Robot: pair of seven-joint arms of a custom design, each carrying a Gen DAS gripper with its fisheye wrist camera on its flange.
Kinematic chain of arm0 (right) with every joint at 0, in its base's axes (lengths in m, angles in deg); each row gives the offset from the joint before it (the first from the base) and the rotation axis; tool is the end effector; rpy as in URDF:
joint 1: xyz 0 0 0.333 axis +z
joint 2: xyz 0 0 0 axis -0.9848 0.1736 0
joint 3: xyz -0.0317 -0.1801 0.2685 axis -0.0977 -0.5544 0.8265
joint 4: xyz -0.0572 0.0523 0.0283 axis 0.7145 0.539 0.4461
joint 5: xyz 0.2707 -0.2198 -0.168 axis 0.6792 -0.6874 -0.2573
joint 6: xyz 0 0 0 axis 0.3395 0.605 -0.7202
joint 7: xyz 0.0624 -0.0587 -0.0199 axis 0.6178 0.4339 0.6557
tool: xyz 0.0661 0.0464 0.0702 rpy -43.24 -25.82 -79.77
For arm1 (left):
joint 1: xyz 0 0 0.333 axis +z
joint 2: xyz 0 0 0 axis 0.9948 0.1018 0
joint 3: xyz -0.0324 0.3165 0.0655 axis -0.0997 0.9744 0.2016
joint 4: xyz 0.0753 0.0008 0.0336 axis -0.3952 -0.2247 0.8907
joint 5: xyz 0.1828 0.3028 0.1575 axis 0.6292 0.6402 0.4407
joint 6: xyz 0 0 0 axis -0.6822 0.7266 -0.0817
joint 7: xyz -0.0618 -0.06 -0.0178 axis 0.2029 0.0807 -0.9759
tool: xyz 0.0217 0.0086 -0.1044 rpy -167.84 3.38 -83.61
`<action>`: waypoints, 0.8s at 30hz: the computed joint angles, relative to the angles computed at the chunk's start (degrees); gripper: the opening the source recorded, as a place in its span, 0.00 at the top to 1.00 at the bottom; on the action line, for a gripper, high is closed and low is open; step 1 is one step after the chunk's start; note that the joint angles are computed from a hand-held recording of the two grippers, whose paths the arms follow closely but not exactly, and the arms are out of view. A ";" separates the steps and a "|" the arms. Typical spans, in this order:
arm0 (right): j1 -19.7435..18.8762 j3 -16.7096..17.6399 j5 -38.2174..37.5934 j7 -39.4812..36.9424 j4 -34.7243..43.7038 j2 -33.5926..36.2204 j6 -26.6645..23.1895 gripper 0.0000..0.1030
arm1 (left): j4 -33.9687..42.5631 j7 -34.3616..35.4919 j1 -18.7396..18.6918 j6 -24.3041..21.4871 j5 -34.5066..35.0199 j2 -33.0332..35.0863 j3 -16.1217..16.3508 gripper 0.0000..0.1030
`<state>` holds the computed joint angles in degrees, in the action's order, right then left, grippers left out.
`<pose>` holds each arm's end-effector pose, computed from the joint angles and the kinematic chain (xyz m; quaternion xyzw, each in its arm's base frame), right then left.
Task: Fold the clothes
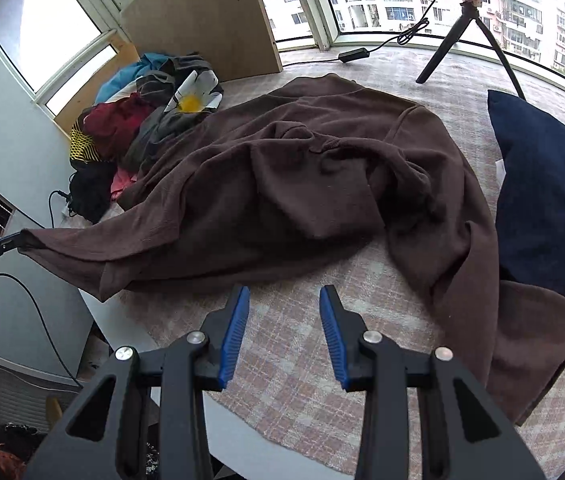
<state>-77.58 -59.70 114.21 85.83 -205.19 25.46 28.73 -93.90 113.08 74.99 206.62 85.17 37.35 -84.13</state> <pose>0.5138 -0.0105 0.5104 -0.8455 0.4337 0.0477 0.3079 0.3201 -0.1951 0.5652 -0.7094 0.6593 -0.1975 0.1515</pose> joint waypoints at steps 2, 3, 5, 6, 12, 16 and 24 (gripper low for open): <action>0.87 0.77 0.50 -0.52 -1.17 -0.33 -0.08 0.65 | -1.17 0.63 1.27 -0.04 0.65 -0.24 1.26 0.98; 1.43 1.27 0.65 -0.62 -1.78 -0.53 0.43 0.65 | -1.25 0.77 2.39 -0.53 1.69 0.19 1.30 1.00; 2.76 2.45 0.61 -0.30 -2.71 -0.85 3.07 0.65 | -2.22 1.66 3.40 -0.44 2.04 1.19 2.57 1.00; 3.47 2.98 0.54 0.17 -2.52 -0.64 4.50 0.65 | -3.02 2.50 3.39 0.39 1.02 1.67 3.95 1.00; 7.04 6.47 -5.58 6.91 4.38 5.99 12.62 0.65 | -3.09 12.63 0.26 3.34 -4.92 8.66 7.53 1.00; 7.88 8.50 -13.29 11.33 10.55 12.54 11.46 0.58 | -0.91 17.87 -1.72 3.87 -6.34 14.86 5.95 0.99; 3.19 4.01 -13.18 8.29 1.37 2.18 5.90 0.97 | 1.96 25.53 -4.55 4.62 -9.77 19.41 5.83 0.97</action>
